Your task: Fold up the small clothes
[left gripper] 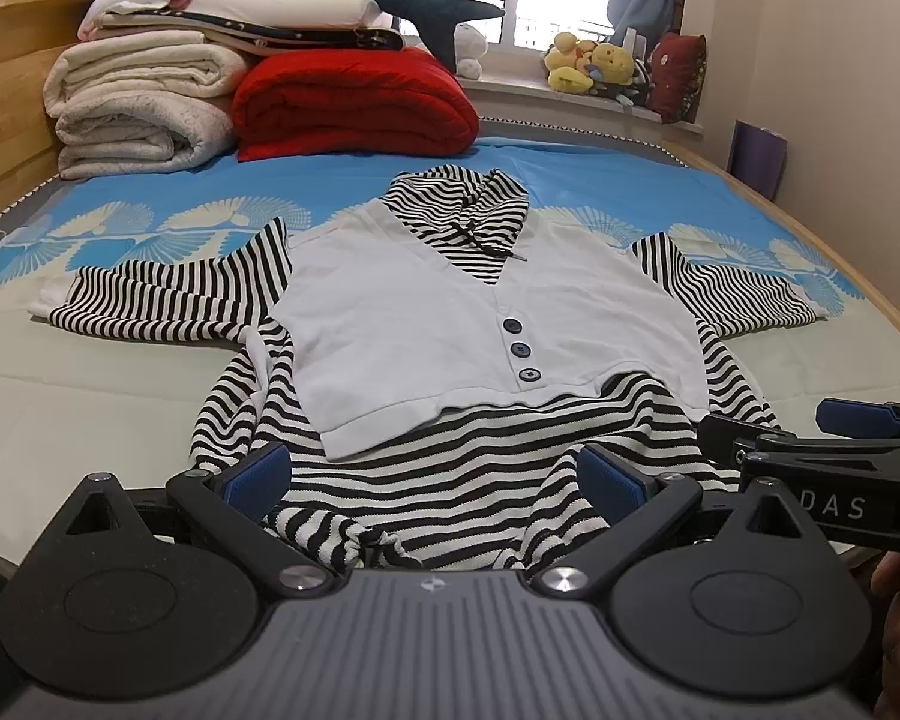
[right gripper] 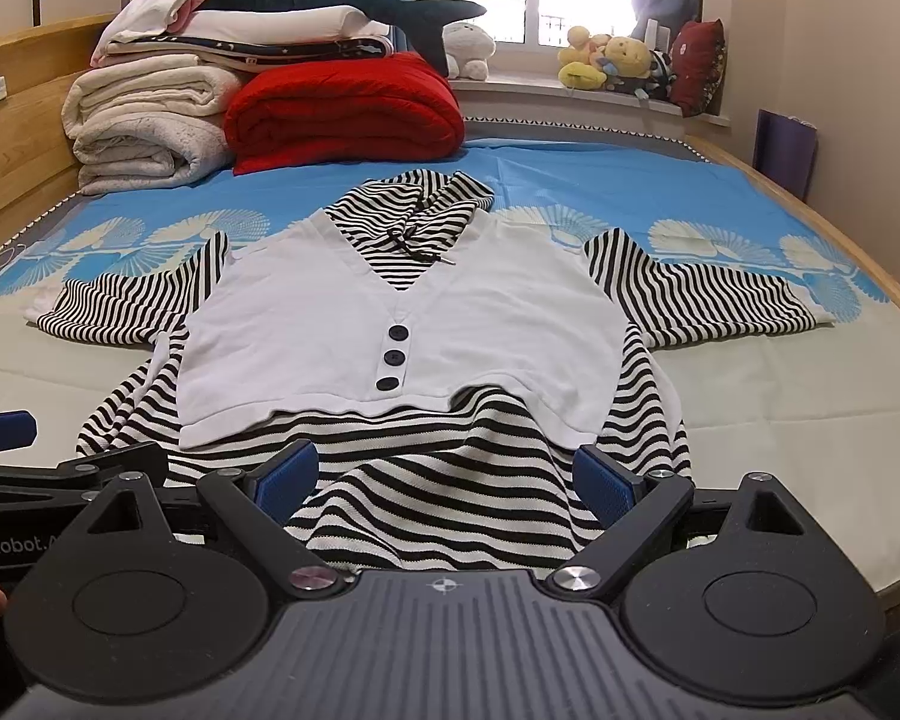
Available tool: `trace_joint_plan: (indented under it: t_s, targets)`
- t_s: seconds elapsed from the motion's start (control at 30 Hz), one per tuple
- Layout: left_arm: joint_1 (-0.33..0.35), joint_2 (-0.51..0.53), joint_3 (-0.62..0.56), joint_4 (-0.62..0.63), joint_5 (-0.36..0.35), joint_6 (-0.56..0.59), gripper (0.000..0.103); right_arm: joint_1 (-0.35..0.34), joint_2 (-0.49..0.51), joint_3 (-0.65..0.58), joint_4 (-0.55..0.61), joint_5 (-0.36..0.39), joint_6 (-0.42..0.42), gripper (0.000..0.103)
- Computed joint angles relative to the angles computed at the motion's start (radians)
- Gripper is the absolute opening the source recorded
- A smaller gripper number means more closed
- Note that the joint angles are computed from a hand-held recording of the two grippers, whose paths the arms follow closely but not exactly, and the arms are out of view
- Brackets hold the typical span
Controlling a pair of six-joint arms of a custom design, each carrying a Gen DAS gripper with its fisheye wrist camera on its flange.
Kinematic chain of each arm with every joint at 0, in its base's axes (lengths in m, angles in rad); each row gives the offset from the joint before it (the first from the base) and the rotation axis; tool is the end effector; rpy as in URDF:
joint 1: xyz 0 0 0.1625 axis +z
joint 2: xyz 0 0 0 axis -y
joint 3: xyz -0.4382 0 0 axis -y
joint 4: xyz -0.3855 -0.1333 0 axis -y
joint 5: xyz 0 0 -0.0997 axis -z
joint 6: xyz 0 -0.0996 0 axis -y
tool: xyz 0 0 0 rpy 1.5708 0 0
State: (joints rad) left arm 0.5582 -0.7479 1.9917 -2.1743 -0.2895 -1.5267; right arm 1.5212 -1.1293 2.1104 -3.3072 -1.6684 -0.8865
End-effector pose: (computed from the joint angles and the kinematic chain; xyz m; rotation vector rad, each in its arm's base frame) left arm -0.3098 -0.4631 0.0131 -0.0291 1.9743 -1.1763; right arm 0.0966 -0.5476 0.2345 1.0051 -2.3833 0.8586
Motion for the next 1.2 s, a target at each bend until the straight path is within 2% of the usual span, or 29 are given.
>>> trace_joint_plan:
  t_s: [0.47, 0.7, 0.83, 0.9, 0.93, 1.03, 1.13, 1.2]
  targets:
    - [-0.003, -0.014, 0.004, 0.016, -0.004, -0.003, 0.102, 0.006, 0.008, 0.001, -0.021, -0.008, 0.0, 0.092]
    - [-0.005, -0.015, -0.009, 0.046, -0.006, -0.018, 0.102, 0.007, 0.004, 0.001, -0.003, -0.026, 0.004, 0.092]
    - [-0.005, -0.015, -0.013, 0.054, -0.004, -0.021, 0.102, 0.0, 0.002, 0.002, 0.003, -0.009, 0.018, 0.092]
    - [-0.005, -0.013, -0.015, 0.058, 0.0, -0.018, 0.102, 0.007, -0.002, -0.005, 0.03, -0.032, 0.029, 0.092]
    - [-0.005, -0.016, -0.017, 0.073, 0.001, -0.021, 0.102, 0.014, -0.006, -0.012, 0.062, -0.053, 0.043, 0.092]
    - [0.001, -0.028, -0.038, 0.181, 0.009, -0.086, 0.102, 0.018, -0.002, -0.018, 0.058, -0.068, 0.052, 0.092]
    - [0.032, -0.052, -0.075, 0.35, -0.022, -0.216, 0.102, 0.013, 0.03, -0.034, -0.03, -0.09, 0.067, 0.092]
    - [0.069, -0.066, -0.099, 0.448, -0.039, -0.285, 0.102, 0.005, 0.054, -0.068, -0.033, -0.125, 0.118, 0.089]
